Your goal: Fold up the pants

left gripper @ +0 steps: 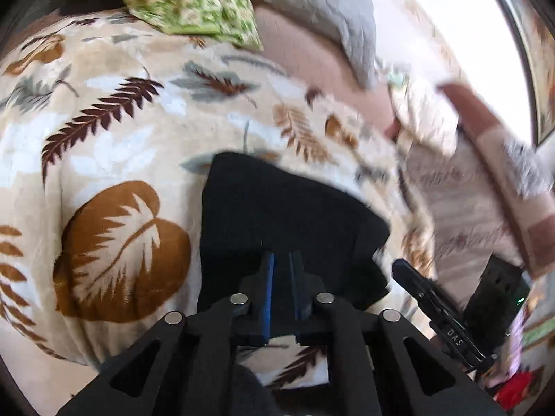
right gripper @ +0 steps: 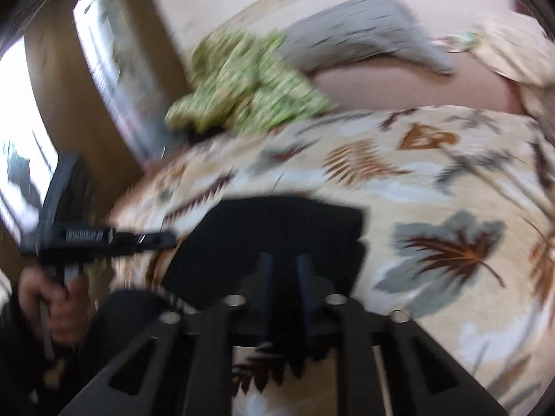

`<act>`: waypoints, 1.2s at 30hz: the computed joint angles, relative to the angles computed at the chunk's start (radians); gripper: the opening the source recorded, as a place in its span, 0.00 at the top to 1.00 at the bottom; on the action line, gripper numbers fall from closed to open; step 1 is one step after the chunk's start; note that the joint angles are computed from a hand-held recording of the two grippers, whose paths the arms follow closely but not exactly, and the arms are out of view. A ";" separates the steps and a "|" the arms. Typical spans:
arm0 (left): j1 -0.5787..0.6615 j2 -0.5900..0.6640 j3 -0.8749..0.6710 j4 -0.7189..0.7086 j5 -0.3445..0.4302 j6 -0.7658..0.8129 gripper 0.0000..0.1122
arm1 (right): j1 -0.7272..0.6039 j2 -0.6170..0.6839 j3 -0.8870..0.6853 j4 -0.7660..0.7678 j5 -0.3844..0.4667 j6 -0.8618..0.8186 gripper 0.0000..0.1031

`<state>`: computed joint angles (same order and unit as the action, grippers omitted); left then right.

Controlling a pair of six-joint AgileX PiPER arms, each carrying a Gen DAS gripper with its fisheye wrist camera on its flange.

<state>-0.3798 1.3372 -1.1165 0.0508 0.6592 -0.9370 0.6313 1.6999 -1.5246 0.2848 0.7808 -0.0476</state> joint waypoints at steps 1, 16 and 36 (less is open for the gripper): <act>-0.002 0.038 -0.038 -0.027 0.032 0.042 0.97 | 0.011 0.030 -0.030 -0.021 0.040 0.011 0.94; 0.107 0.193 -0.274 -0.182 0.092 0.281 0.91 | -0.091 0.074 -0.066 0.118 0.012 0.040 0.90; 0.334 0.219 -0.156 -0.499 0.012 0.473 0.55 | -0.290 0.080 0.102 0.561 0.016 -0.087 0.54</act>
